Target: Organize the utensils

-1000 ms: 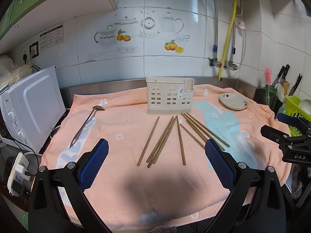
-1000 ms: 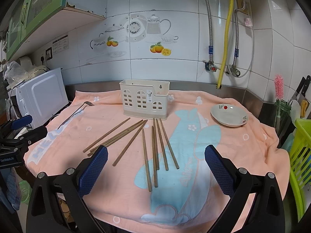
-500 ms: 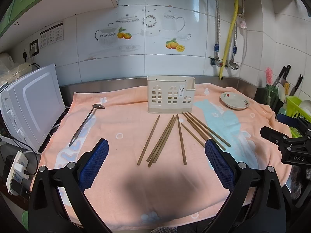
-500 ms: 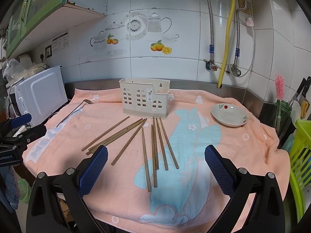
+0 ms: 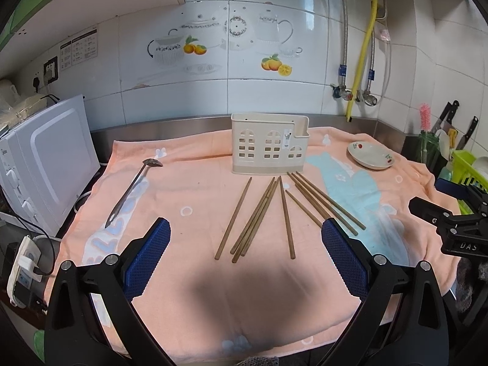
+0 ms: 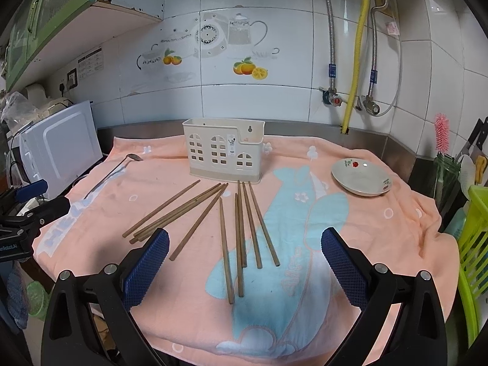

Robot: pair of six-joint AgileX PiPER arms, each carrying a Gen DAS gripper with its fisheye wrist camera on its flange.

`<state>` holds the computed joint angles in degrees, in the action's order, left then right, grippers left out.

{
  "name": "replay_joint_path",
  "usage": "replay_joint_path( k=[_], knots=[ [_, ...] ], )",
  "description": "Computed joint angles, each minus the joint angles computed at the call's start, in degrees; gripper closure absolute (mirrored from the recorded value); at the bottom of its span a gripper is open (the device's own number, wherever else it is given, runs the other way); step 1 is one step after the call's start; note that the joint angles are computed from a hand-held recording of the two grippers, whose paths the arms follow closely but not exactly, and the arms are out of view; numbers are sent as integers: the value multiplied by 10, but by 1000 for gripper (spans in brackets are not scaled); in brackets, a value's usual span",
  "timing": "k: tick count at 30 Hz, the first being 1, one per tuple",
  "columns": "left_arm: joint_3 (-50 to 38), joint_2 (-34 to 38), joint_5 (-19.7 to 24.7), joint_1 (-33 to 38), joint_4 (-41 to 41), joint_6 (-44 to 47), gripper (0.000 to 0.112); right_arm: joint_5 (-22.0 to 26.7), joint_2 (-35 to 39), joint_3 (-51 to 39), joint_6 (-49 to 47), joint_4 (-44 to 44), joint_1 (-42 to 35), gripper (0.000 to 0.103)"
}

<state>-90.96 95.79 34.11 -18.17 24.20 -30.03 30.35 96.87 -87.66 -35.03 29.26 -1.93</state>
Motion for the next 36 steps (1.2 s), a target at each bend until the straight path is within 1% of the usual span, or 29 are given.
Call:
replay_joint_path(
  k=[7,10,18,22,23,24,27,28,30,32,34,36],
  knots=[
    [-13,19,4,13,-9,11,14,4,23,-19,-28,20,-8,6],
    [-19,28,5,24,-19,15,14,14,37,-32,-42,34,-15,6],
    [-27,47,0,41,-41,37,15,27,80,-63,-46,17,-18,7],
    [-33,60,-1,51,-57,56,15,40,103,-81,-55,27,-25,8],
    [-35,64,0,53,-62,61,15,41,108,-85,-60,29,-25,8],
    [-40,70,4,56,-68,66,18,44,115,-91,-61,28,-26,8],
    [-49,84,6,65,-91,85,23,58,137,-112,-58,18,-28,19],
    [-52,89,7,68,-102,93,23,71,149,-126,-55,16,-30,20],
    [-55,96,5,74,-117,108,31,79,165,-142,-55,17,-33,24],
    [-68,109,10,79,-132,125,33,88,183,-163,-45,2,-33,28],
    [-84,123,17,83,-143,141,38,107,204,-190,-36,-7,-34,35],
    [-102,137,25,85,-151,154,43,123,225,-219,-23,-21,-33,39]
  ],
)
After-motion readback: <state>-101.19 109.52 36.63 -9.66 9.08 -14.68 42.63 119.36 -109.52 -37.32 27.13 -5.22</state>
